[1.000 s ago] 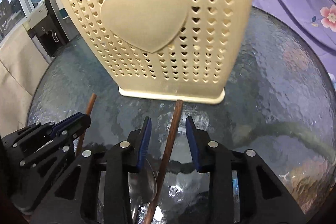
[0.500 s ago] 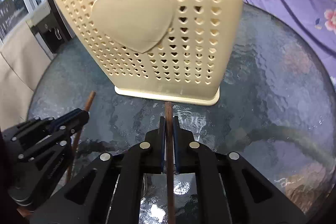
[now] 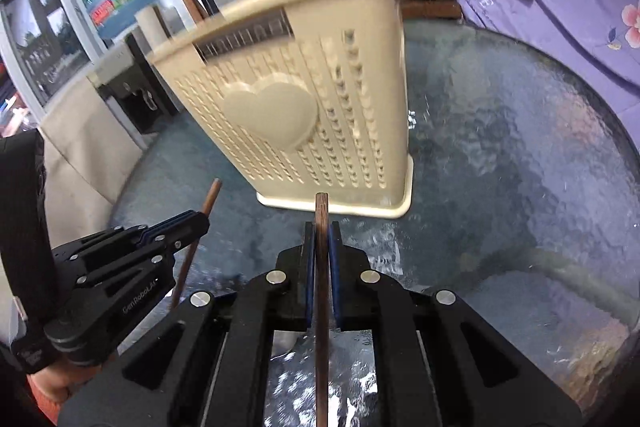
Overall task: Organize utensils
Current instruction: 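Lift the brown chopstick with the right gripper while the left gripper carries its chopstick to the holder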
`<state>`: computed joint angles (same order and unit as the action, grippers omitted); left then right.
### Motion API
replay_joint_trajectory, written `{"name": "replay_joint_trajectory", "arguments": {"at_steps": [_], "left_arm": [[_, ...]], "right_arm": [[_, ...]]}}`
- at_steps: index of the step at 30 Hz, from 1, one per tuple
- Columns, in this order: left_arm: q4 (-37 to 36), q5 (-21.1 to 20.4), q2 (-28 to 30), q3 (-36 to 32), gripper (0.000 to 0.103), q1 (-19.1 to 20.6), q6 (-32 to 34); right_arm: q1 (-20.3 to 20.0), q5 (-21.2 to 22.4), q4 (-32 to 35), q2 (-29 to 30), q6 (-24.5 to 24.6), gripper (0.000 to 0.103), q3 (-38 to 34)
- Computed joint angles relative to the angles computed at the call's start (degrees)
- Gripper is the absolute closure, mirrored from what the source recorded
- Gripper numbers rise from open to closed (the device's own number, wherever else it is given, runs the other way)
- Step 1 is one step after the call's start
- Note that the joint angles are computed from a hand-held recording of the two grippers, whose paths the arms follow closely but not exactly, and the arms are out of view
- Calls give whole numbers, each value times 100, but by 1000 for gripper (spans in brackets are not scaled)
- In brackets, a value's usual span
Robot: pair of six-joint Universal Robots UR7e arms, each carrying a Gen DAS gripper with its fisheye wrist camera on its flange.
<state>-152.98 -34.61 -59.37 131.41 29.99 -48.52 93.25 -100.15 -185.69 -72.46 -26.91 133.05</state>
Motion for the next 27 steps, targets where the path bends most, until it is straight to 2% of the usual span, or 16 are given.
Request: {"name": "replay_joint_trajectory", "arguments": {"at_steps": [10, 16, 23, 27], "left_arm": [[-329, 155, -477, 162, 96, -565, 200], [-242, 348, -843, 294, 96, -999, 204], [-127, 475, -1013, 284, 96, -1195, 245], [-187, 401, -1034, 267, 96, -1235, 300]], "right_arm": [[333, 588, 330, -987, -152, 95, 168], [393, 1057, 945, -1711, -157, 95, 225], [602, 981, 1276, -2017, -311, 96, 197], [650, 897, 1323, -2038, -390, 96, 164]]}}
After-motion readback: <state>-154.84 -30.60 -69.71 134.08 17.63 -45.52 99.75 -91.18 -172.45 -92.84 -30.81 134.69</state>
